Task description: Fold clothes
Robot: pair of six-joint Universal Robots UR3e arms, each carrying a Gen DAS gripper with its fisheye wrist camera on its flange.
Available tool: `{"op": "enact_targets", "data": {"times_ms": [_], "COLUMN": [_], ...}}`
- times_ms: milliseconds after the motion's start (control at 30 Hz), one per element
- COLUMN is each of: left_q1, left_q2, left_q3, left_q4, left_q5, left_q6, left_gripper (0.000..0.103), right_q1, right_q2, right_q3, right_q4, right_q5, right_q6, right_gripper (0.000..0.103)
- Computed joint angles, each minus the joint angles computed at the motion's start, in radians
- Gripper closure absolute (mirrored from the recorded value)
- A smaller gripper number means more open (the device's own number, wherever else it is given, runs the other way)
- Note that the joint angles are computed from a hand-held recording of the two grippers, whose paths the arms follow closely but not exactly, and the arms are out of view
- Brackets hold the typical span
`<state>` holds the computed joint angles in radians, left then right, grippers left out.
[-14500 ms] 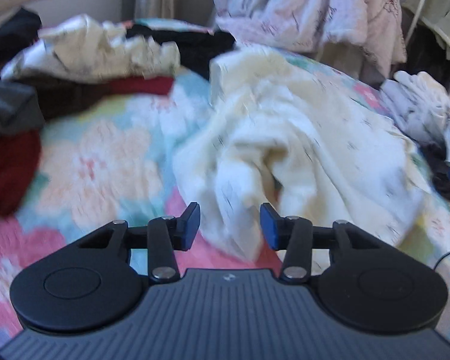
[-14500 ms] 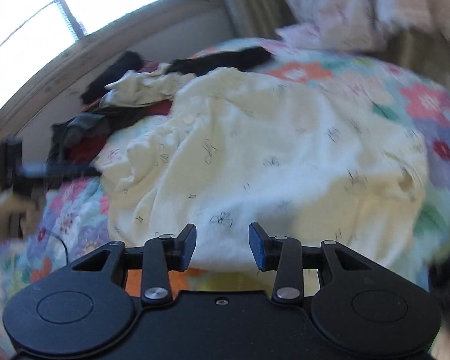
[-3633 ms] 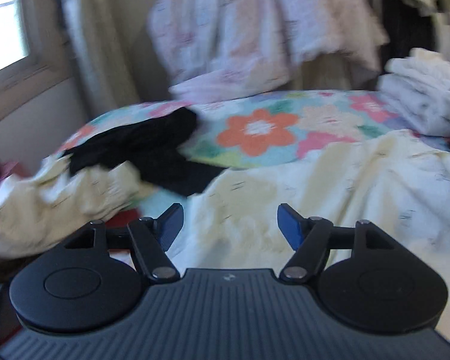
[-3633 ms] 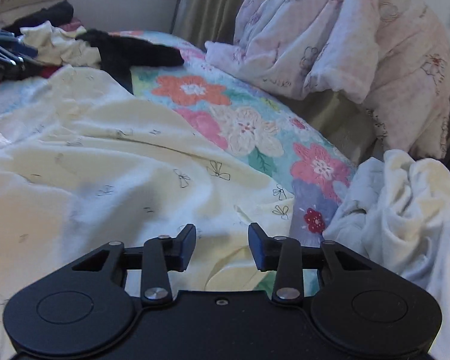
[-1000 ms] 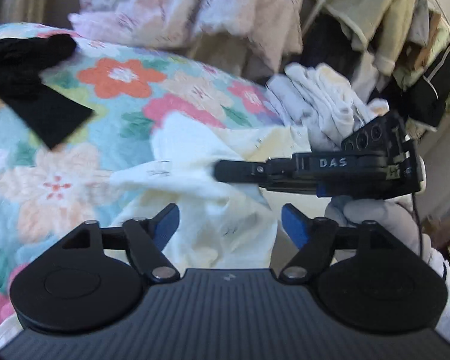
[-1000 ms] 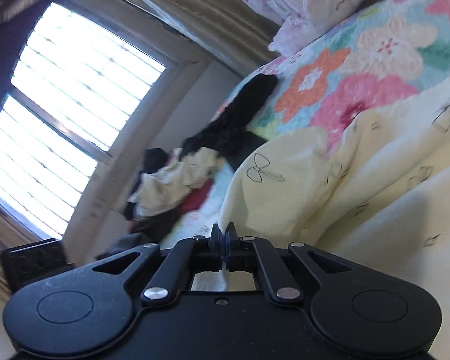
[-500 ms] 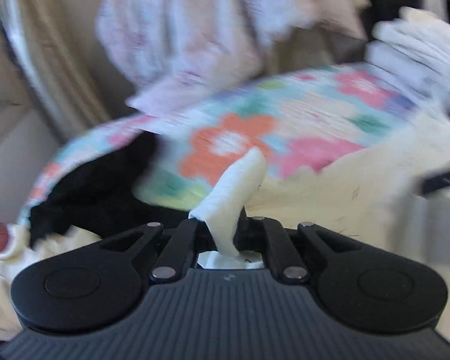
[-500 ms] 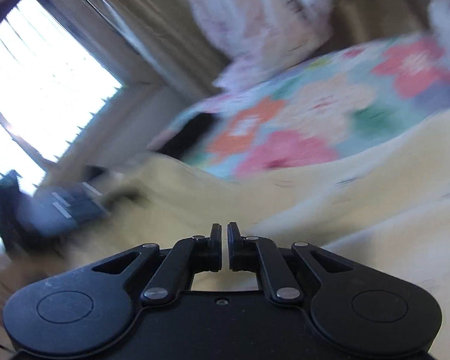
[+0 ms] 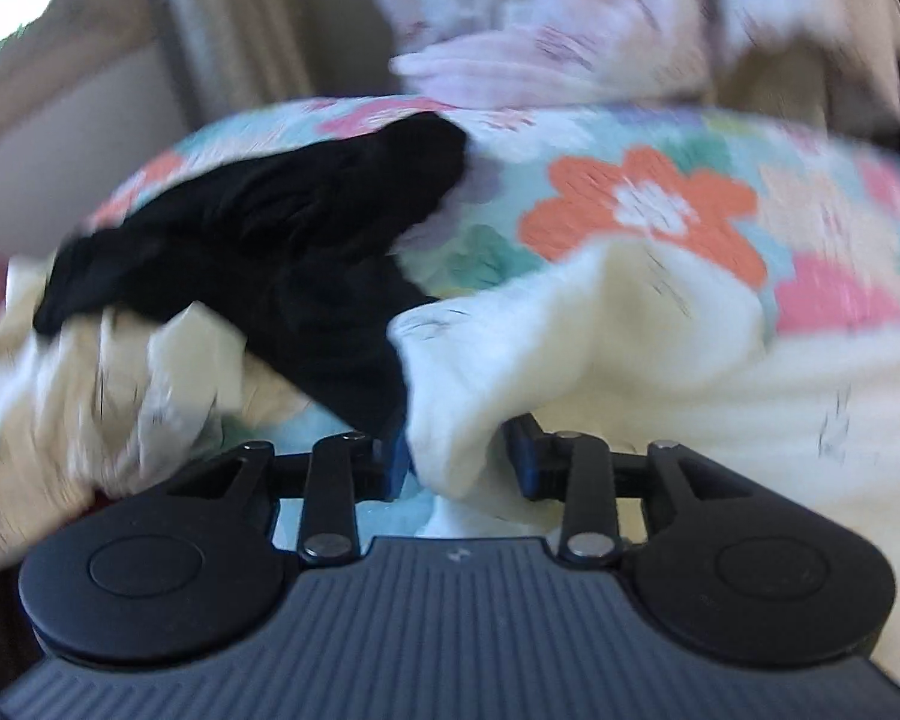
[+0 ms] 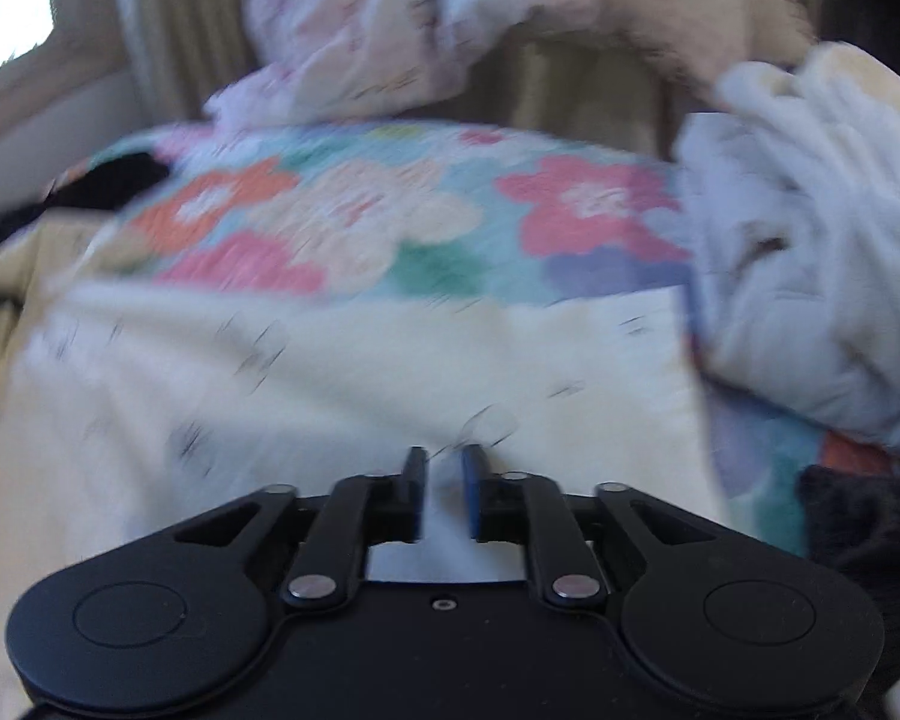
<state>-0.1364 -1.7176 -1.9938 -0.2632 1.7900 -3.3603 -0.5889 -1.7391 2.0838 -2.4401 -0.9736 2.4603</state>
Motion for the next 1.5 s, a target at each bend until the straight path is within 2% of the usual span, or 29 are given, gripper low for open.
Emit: {"op": "enact_targets", "data": {"times_ms": [33,67,100,233,267,300,367,433,467,500,533,567,600,633,667,700,733,767,833,867,900,933,967,1000,1033,1100,1200,1367,1500], "left_q1": [0.04,0.072,0.077,0.101,0.108,0.116,0.13,0.16,0.172,0.18,0.172,0.138,0.099,0.069,0.056,0.05,0.047,0.052,0.06,0.067,0.079,0.099,0.129,0.155,0.173,0.216,0.213,0.215,0.214], "left_q2": [0.03,0.053,0.061,0.087,0.083,0.079,0.066,0.051,0.047,0.045,0.037,0.031,0.03,0.033,0.041,0.04,0.045,0.038,0.034,0.032,0.02,-0.001,-0.021,-0.037,-0.044,-0.021,0.009,0.161,0.45], "left_q3": [-0.041,-0.068,-0.071,0.003,0.013,0.023,0.024,0.003,-0.013,-0.037,-0.048,-0.053,-0.071,-0.105,-0.174,-0.248,-0.293,-0.309,-0.277,-0.243,-0.172,-0.103,-0.069,-0.059,-0.06,-0.116,-0.152,-0.212,-0.337], "left_q4": [0.032,0.056,0.061,-0.11,-0.123,-0.136,-0.125,-0.091,-0.068,-0.032,-0.003,0.04,0.117,0.23,0.415,0.624,0.759,0.811,0.715,0.609,0.419,0.251,0.152,0.106,0.086,0.146,0.207,0.12,-0.038], "left_q5": [-0.067,-0.131,-0.15,-0.223,-0.232,-0.241,-0.251,-0.287,-0.299,-0.303,-0.277,-0.212,-0.149,-0.11,-0.121,-0.158,-0.2,-0.223,-0.203,-0.178,-0.136,-0.114,-0.125,-0.137,-0.142,-0.21,-0.226,-0.268,-0.255], "left_q6": [0.009,0.047,0.093,0.156,0.158,0.161,0.149,0.111,0.091,0.074,0.065,0.068,0.072,0.086,0.121,0.171,0.213,0.229,0.208,0.186,0.146,0.106,0.082,0.065,0.046,0.026,0.028,0.067,0.091], "left_gripper": [0.073,0.073,0.073,0.068,0.065,0.056,0.048,0.047,0.05,0.083,0.1,0.101,0.101,0.101,0.101,0.101,0.099,0.094,0.082,0.063,0.054,0.055,0.056,0.055,0.055,0.054,0.05,0.049,0.046], "right_q1": [-0.012,-0.017,-0.023,-0.034,-0.032,-0.032,-0.031,-0.013,-0.005,0.0,-0.015,-0.03,-0.043,-0.068,-0.095,-0.109,-0.128,-0.147,-0.155,-0.145,-0.126,-0.105,-0.098,-0.112,-0.126,-0.126,-0.114,-0.089,-0.08], "right_q2": [0.022,0.047,0.073,0.168,0.19,0.211,0.255,0.327,0.35,0.367,0.352,0.334,0.292,0.228,0.169,0.119,0.089,0.064,0.1,0.136,0.177,0.209,0.215,0.198,0.181,0.173,0.194,0.204,0.165], "right_q3": [-0.025,-0.047,-0.07,-0.143,-0.15,-0.157,-0.174,-0.243,-0.242,-0.239,-0.22,-0.2,-0.156,-0.069,0.005,0.042,0.05,0.052,0.013,-0.012,-0.036,-0.045,-0.055,-0.042,-0.031,-0.049,-0.061,-0.078,-0.079], "right_q4": [-0.015,-0.036,-0.057,-0.126,-0.152,-0.171,-0.201,-0.138,-0.159,-0.176,-0.167,-0.158,-0.195,-0.313,-0.428,-0.501,-0.532,-0.558,-0.55,-0.527,-0.51,-0.514,-0.472,-0.457,-0.438,-0.394,-0.407,-0.42,-0.42], "right_q5": [0.003,-0.001,-0.006,-0.043,-0.06,-0.067,-0.078,-0.076,-0.071,-0.061,-0.014,0.031,0.067,0.111,0.155,0.153,0.16,0.165,0.157,0.137,0.104,0.055,0.031,0.046,0.059,0.041,0.003,-0.053,-0.047], "right_q6": [0.021,0.045,0.07,0.133,0.144,0.157,0.181,0.165,0.162,0.156,0.125,0.092,0.063,0.026,-0.001,0.007,0.049,0.091,0.173,0.184,0.18,0.175,0.152,0.144,0.134,0.115,0.14,0.136,0.174], "right_gripper": [0.069,0.067,0.064,0.048,0.047,0.047,0.043,0.039,0.039,0.044,0.083,0.097,0.101,0.101,0.101,0.102,0.101,0.101,0.101,0.101,0.101,0.101,0.101,0.101,0.101,0.101,0.096,0.095,0.053]}}
